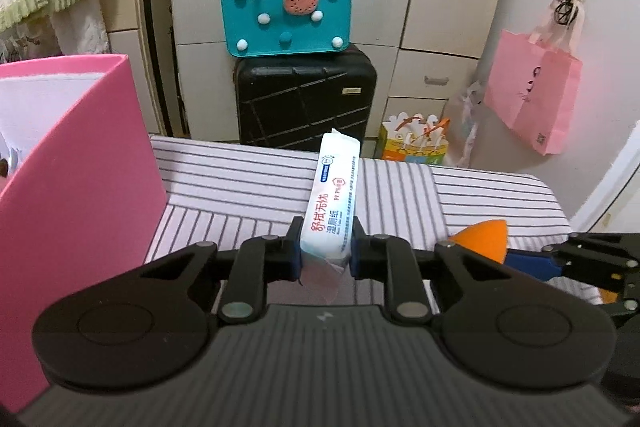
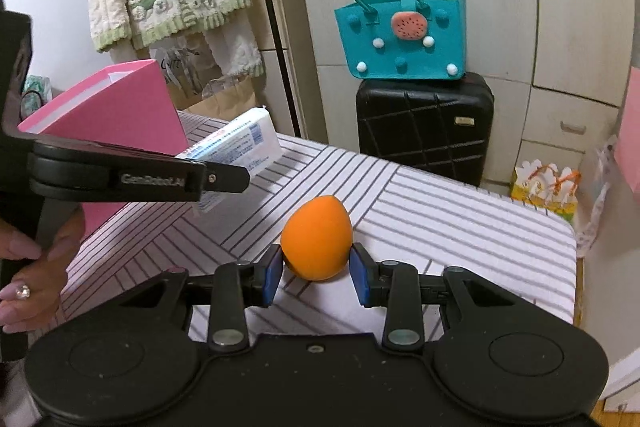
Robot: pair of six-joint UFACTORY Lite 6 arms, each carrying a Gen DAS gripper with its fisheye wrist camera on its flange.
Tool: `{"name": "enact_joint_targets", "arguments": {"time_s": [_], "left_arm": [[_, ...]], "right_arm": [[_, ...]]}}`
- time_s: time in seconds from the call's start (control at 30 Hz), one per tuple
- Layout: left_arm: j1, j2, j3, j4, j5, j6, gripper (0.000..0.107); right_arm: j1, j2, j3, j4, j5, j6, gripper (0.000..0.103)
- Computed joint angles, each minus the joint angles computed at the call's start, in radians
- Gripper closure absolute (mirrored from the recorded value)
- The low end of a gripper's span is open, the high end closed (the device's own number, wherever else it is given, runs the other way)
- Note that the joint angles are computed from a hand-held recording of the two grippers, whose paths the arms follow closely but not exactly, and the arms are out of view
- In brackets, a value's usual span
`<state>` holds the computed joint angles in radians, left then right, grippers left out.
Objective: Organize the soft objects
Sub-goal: 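Close the right tool on the orange sponge while the left tool closes on the white packet, then lift the orange sponge with the right tool while the left tool carries the packet toward the box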
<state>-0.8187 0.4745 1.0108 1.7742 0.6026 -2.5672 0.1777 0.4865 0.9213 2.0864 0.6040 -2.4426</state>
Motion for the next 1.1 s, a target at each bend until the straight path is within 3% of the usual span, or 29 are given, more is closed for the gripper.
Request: {"name": "enact_joint_targets", "arguments": {"time_s": [0.37,0.53,0.63,0.73,1.1], "left_arm": [[-0.085,-0.14,-0.124,-0.008,-0.033,-0.046,0.087],[-0.109,-0.226,-0.198,-0.006,-0.089,-0.063,0.087],[-0.11,-0.281,-0.234,-0.037,-0.171,-0.034,0.087],[-0.117,-0.331,-0.265,-0.126,-0.216,0.053,0.087],[-0.25,-0.608,-0.406,-0.6,-0.136,0.488,0.087]], "right_arm": [[-0.002,-0.174,-0.19,0.016,-0.027,0.021,0.062],[-0.012,-0.264,-0.274,-0.022,-0.035,0.066,0.062],[-0.002,-0.329,-0.319,-0.059,-0.066,0.096,0.062],[0.0,-0.397,-0.371,-0.093,-0.073,0.13,0.062],[0.053,-0.723,-0.556,-0.332,-0.127,0.376,0.062]]}}
